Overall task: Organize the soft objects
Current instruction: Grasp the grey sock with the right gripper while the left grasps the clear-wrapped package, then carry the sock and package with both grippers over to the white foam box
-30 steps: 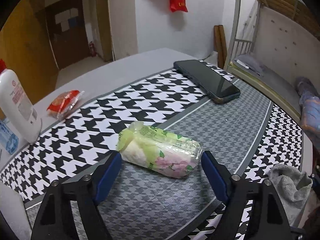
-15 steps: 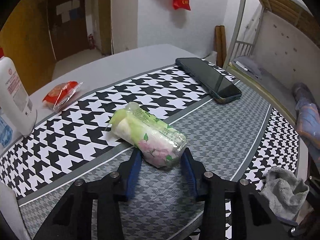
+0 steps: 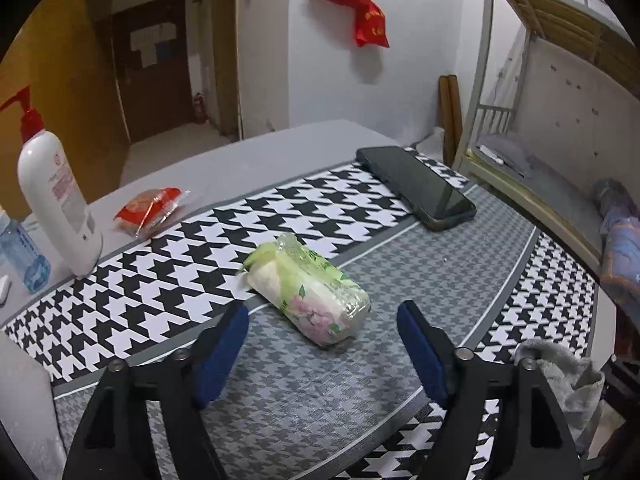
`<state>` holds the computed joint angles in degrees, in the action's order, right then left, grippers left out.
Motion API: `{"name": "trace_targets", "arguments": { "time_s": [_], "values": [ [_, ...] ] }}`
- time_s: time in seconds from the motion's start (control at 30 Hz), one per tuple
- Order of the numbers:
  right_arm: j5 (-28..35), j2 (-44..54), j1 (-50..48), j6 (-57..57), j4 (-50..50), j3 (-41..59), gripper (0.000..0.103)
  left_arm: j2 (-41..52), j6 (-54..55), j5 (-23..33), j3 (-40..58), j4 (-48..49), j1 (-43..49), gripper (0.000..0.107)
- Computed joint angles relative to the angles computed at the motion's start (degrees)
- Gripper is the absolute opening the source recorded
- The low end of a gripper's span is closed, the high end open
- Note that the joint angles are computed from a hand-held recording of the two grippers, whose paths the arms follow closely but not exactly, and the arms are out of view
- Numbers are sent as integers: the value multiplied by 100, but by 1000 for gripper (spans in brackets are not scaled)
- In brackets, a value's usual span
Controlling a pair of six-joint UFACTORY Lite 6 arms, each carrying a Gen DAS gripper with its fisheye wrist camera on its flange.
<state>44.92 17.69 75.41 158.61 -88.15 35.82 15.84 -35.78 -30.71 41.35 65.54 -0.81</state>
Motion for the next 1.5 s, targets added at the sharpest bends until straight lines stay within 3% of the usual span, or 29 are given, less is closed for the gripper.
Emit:
{"name": "trace_targets", "arguments": {
  "time_s": [0.1,0.3,0.43,0.77,0.9,0.93,1.0,1.1,1.27,1.5],
  "values": [
    [-6,17,-40,-6,-30,11,50,107,-478,133,207,47,-96,82],
    [6,39,-42,46,-44,13,49,405,-479,808,661,-863,-577,82],
    [20,107,-23,-30,73,98,49,621,244,1259,911,-1982,-900,82],
    [-56,114,-68,-213,152,151,48,1333,157,1850,1586,-2343,-1131,82],
    [-41,113,-64,-201,164,144,48,1365,1346,1835,1553,-3529,-1246,66],
    [-29,135,-60,-247,206,172,48,1367,1376,1781,1535,-3550,-1228,63],
    [-32,141,-54,-321,272,210,45,1363,1435,1724,1516,-3578,-1205,47],
    [-90,149,-46,-427,357,297,33,1342,1415,1678,1501,-3462,-1120,33],
    [-176,92,-84,-462,502,336,24,1217,253,1442,1385,-1967,-799,29],
    [-173,-202,-62,-254,620,201,19,673,-167,696,875,-964,-197,28]
  ]
}}
